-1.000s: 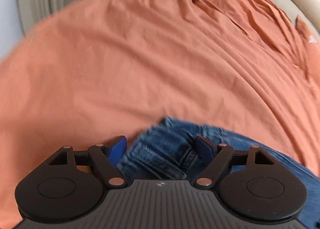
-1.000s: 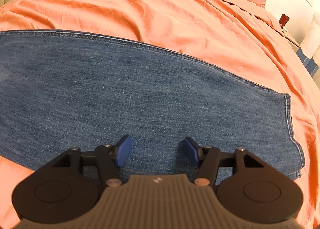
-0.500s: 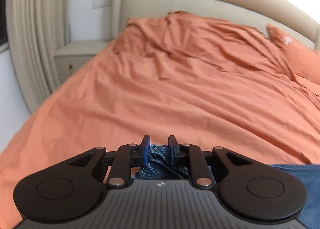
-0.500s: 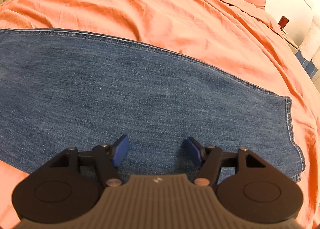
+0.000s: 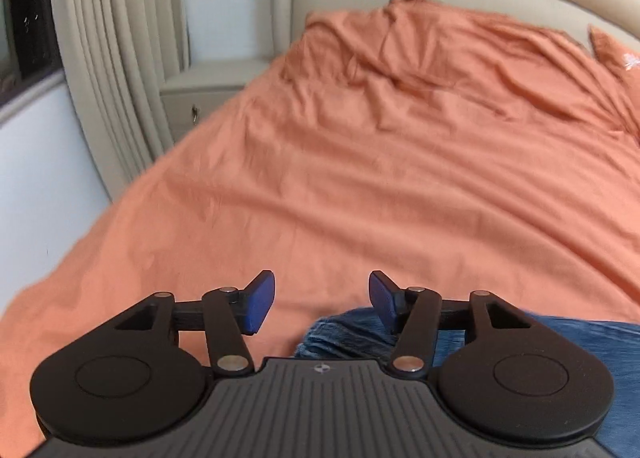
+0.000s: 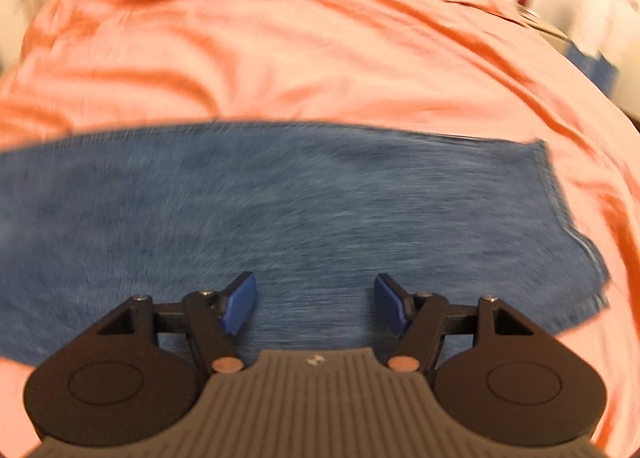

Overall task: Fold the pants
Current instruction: 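Grasp the jeans leg hem with the right gripper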

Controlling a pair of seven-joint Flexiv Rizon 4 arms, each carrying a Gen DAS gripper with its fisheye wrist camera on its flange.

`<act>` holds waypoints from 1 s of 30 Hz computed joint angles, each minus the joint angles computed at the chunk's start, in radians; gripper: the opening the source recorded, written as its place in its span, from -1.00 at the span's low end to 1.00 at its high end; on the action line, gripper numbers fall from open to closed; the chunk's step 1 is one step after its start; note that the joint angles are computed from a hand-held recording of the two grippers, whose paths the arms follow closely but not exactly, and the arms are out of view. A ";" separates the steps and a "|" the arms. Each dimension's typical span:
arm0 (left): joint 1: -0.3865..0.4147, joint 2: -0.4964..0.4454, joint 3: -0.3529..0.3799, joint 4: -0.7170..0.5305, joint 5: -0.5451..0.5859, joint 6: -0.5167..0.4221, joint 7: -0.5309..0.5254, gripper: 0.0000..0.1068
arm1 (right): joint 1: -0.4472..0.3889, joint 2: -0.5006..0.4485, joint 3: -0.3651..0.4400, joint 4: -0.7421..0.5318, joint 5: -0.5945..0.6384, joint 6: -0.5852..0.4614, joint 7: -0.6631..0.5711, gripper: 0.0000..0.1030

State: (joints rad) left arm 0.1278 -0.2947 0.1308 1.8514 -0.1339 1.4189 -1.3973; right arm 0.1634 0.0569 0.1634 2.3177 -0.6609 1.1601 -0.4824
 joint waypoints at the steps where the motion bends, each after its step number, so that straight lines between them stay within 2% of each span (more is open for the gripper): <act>1: 0.003 0.016 -0.016 0.011 -0.013 -0.002 0.011 0.20 | -0.014 0.026 -0.005 0.020 0.000 0.013 0.028 0.13; 4: 0.003 0.078 -0.062 0.065 -0.061 -0.028 0.062 0.20 | -0.070 0.107 -0.012 0.080 0.018 0.050 0.100 0.03; 8: -0.023 0.151 -0.124 0.163 -0.156 -0.053 0.192 0.19 | -0.178 0.207 -0.014 0.158 0.033 0.107 0.191 -0.01; 12: -0.093 0.178 -0.128 0.212 -0.145 -0.077 0.222 0.19 | -0.267 0.243 -0.027 0.207 0.106 0.186 0.238 -0.16; 16: -0.157 0.160 -0.111 0.197 -0.032 -0.111 0.154 0.17 | -0.365 0.197 -0.033 0.233 0.146 0.306 0.292 -0.19; 21: -0.208 0.138 -0.099 0.155 0.086 -0.152 0.064 0.16 | -0.368 0.122 -0.064 0.246 0.270 0.387 0.265 -0.28; 24: -0.228 0.128 -0.087 0.126 0.157 -0.180 0.003 0.16 | -0.336 0.074 -0.083 0.255 0.369 0.460 0.236 -0.67; 25: -0.232 0.122 -0.086 0.116 0.172 -0.188 -0.013 0.16 | -0.302 0.074 -0.115 0.256 0.389 0.465 0.221 -0.90; 26: -0.236 0.119 -0.086 0.109 0.185 -0.195 -0.028 0.16 | -0.283 0.073 -0.117 0.246 0.462 0.472 0.160 -0.97; 27: -0.237 0.114 -0.087 0.103 0.192 -0.199 -0.034 0.16 | -0.291 0.082 -0.106 0.240 0.477 0.475 0.135 -0.99; 30: -0.240 0.105 -0.095 0.101 0.201 -0.193 -0.039 0.16 | -0.437 0.132 -0.010 0.233 0.310 0.471 0.149 -1.00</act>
State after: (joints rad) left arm -0.1126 -0.1895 0.0360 1.9522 0.0673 1.2263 -1.4359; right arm -0.2741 0.1887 0.1531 2.5503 -0.3506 1.6314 -0.3336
